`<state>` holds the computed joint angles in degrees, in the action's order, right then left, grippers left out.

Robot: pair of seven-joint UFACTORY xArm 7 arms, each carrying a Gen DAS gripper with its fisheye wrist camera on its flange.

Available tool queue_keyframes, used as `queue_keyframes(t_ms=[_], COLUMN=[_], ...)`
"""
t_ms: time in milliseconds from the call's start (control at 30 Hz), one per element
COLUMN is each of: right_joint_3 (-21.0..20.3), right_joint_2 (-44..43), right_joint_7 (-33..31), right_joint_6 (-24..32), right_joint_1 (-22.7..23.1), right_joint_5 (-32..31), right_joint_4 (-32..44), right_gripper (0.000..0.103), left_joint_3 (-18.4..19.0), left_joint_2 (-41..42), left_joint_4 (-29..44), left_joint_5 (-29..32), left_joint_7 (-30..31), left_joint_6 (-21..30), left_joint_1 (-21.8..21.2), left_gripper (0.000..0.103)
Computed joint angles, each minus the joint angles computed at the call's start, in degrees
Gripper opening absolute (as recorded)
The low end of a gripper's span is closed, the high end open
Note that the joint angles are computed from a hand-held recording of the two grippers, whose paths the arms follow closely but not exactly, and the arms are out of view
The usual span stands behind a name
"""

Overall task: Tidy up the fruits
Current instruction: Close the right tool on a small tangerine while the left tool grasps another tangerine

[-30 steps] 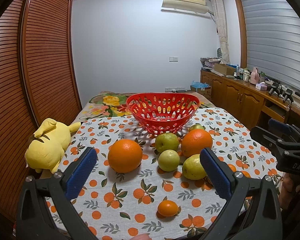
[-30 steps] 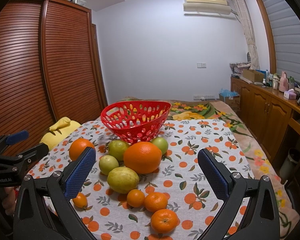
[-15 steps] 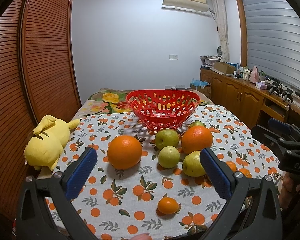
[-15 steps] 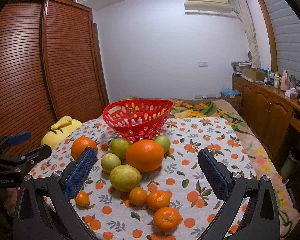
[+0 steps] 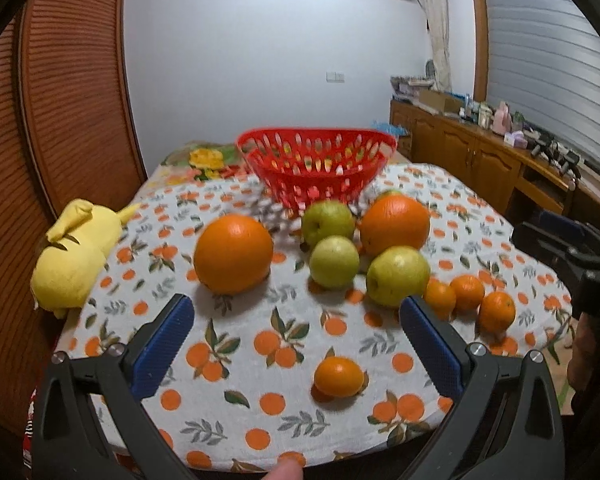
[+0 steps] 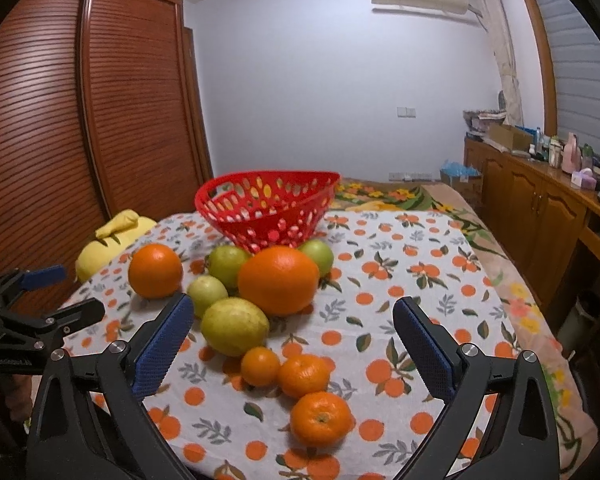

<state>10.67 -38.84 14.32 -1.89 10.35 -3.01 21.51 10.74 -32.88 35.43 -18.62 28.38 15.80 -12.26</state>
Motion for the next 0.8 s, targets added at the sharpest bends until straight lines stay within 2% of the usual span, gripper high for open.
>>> queue_keyframes(t_ms=[100, 333, 433, 600, 800], right_joint_3=[-0.7, -4.2, -6.0, -7.4, -9.2], right_joint_2=[0.4, 0.9, 0.9, 1.3, 1.3], right_joint_7=[-0.5, -3.2, -4.7, -6.6, -9.6], right_joint_6=[0.3, 2.0, 3.4, 4.9, 7.0], right_joint_1=[0.3, 3.0, 4.6, 6.1, 7.8], right_joint_5=[-0.1, 0.2, 1.0, 2.2, 3.9], right_joint_4=[-0.5, -2.0, -2.2, -2.8, -3.0], right_gripper=[0.099, 0.092, 0.086, 0.081, 0.078], left_joint_3=[1.5, 2.2, 1.3, 0.7, -0.4], left_joint_2=[0.8, 3.4, 5.9, 6.7, 7.0], left_joint_4=[-0.2, 0.3, 2.1, 2.5, 2.9], left_joint_5=[-1.2, -4.5, -5.0, -8.1, -8.8], left_joint_7=[1.6, 4.4, 4.8, 7.6, 9.5], left_joint_6=[1.4, 4.9, 8.4, 10.5, 14.1], left_joint_1=[-1.4, -2.1, -0.9, 0.0, 2.2], left_gripper=[0.103, 0.103, 0.098, 0.094, 0.081])
